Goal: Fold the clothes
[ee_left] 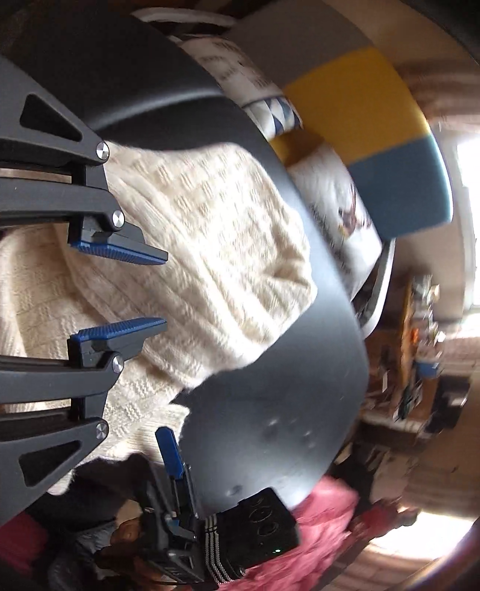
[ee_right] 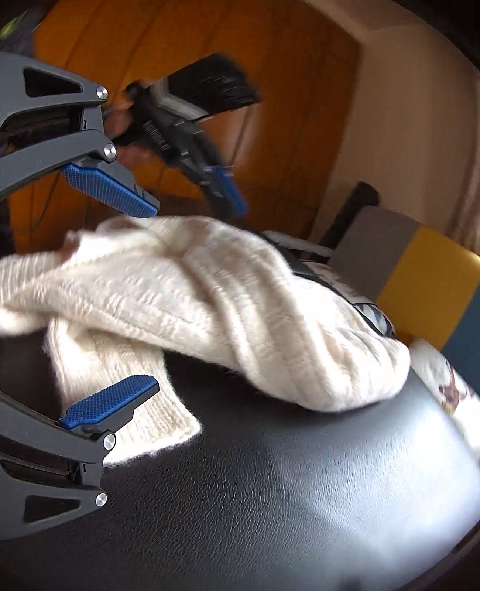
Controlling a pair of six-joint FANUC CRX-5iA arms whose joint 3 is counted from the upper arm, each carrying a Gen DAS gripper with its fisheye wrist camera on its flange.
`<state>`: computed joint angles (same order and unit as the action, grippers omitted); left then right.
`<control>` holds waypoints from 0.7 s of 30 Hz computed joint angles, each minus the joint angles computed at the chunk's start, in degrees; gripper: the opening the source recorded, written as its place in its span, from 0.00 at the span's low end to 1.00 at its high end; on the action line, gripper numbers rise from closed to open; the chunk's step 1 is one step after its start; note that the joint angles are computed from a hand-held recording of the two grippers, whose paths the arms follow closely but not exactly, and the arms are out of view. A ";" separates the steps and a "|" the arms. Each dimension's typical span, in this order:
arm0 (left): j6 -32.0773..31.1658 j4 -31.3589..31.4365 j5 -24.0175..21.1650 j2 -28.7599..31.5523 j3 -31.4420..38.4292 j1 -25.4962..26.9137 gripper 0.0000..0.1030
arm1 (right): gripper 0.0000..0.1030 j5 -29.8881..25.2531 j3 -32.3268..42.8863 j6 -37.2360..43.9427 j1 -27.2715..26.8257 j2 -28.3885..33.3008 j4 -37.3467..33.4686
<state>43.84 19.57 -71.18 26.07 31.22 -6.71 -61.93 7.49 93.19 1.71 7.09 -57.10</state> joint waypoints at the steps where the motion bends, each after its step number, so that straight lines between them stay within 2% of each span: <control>1: -0.52 -1.01 -1.00 1.11 1.52 -0.71 0.30 | 0.86 -0.02 0.18 0.73 0.63 0.41 -0.03; 6: -1.76 -8.23 -4.02 5.09 6.98 -4.12 0.33 | 0.86 -2.22 2.95 4.26 1.86 4.71 -3.61; 9: 0.60 -11.88 -7.23 8.29 11.26 -5.14 0.34 | 0.86 -1.86 3.39 5.02 3.26 5.49 -2.80; 10: 1.55 -12.06 -6.90 8.45 11.15 -5.08 0.34 | 0.89 -1.74 3.54 5.27 3.72 5.76 -2.53; 11: 1.85 -11.24 -5.96 8.07 10.16 -4.75 0.32 | 0.92 -1.70 3.47 6.08 3.58 5.90 -3.62; 13: 2.68 -9.01 -3.60 6.86 7.73 -3.83 0.12 | 1.00 -1.26 3.59 7.20 4.18 6.26 -4.48; 15: 5.09 -5.48 -1.58 5.82 5.97 -2.19 0.04 | 1.00 -0.41 4.07 7.21 6.03 6.52 -2.48; 18: 10.68 3.42 2.53 3.98 2.94 1.86 0.03 | 1.00 1.41 4.07 6.40 8.63 6.24 1.34; 21: 15.06 14.13 8.72 0.37 -3.16 6.93 0.03 | 1.00 1.94 4.54 4.37 10.49 6.26 4.48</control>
<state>58.90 33.70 -62.45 26.43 28.07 0.23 -59.99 12.02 97.56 12.20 13.35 -52.62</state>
